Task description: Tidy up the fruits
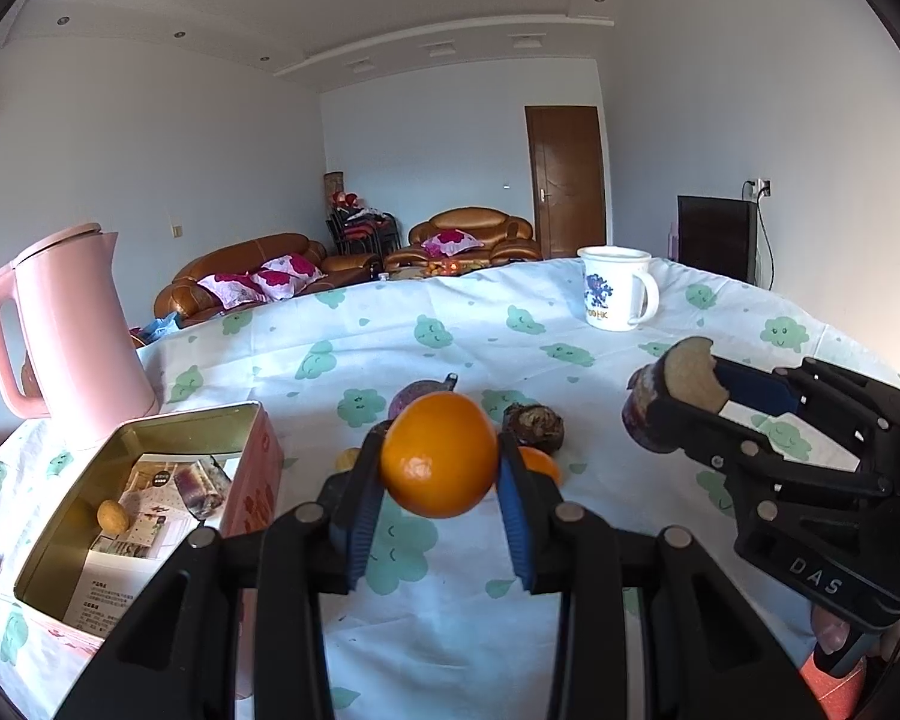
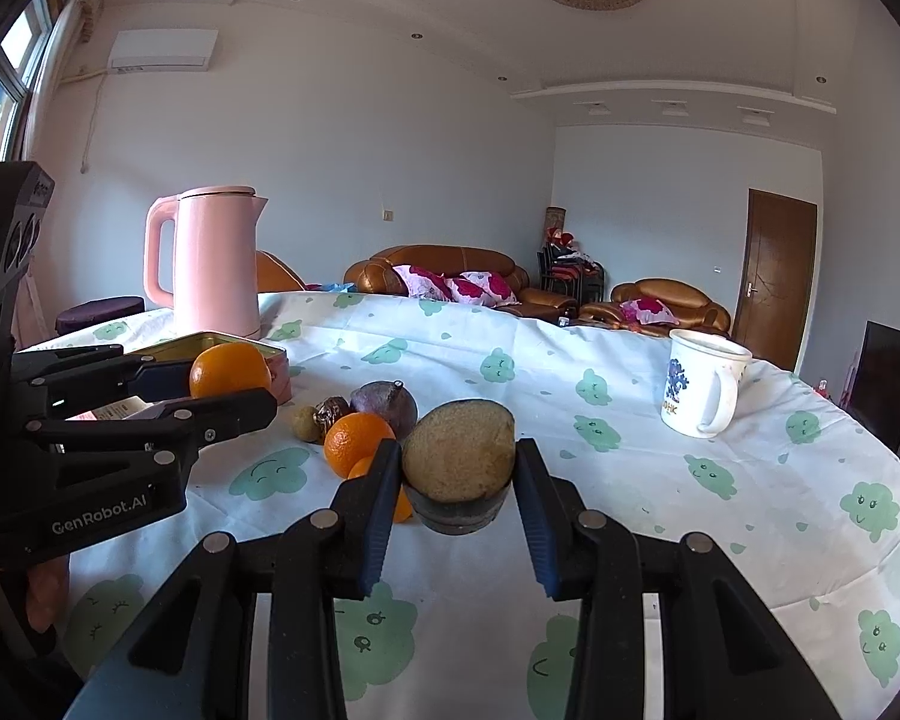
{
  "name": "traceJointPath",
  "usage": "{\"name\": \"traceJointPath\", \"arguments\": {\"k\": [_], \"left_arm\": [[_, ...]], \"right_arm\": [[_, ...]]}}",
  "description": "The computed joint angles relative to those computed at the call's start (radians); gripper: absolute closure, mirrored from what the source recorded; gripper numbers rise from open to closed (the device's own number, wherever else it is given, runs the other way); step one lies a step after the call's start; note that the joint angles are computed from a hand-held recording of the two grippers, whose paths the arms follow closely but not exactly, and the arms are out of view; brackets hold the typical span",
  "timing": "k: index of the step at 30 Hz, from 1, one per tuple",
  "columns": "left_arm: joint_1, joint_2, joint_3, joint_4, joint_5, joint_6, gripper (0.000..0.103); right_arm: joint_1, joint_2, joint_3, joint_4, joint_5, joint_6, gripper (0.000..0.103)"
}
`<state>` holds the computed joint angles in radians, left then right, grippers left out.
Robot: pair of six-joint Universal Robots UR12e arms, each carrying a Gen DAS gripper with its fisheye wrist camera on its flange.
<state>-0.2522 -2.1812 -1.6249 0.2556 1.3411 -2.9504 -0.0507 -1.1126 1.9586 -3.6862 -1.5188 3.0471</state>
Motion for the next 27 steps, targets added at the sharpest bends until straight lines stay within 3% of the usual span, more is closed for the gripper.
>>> {"name": "traceJointPath", "arguments": {"k": [14,27], "left_arm": [[0.000,0.002,-0.011,0.065,0.010,0.003,0.065],[0.004,0.009,-0.022,0.113,0.031,-0.002,0.065]], "right_arm": [[0.000,0.008,0.006,-0.059,0.015,-0.016,0.063],[0.007,0.003,0.001,-0.052,0.030,-0.041,0.063]]}}
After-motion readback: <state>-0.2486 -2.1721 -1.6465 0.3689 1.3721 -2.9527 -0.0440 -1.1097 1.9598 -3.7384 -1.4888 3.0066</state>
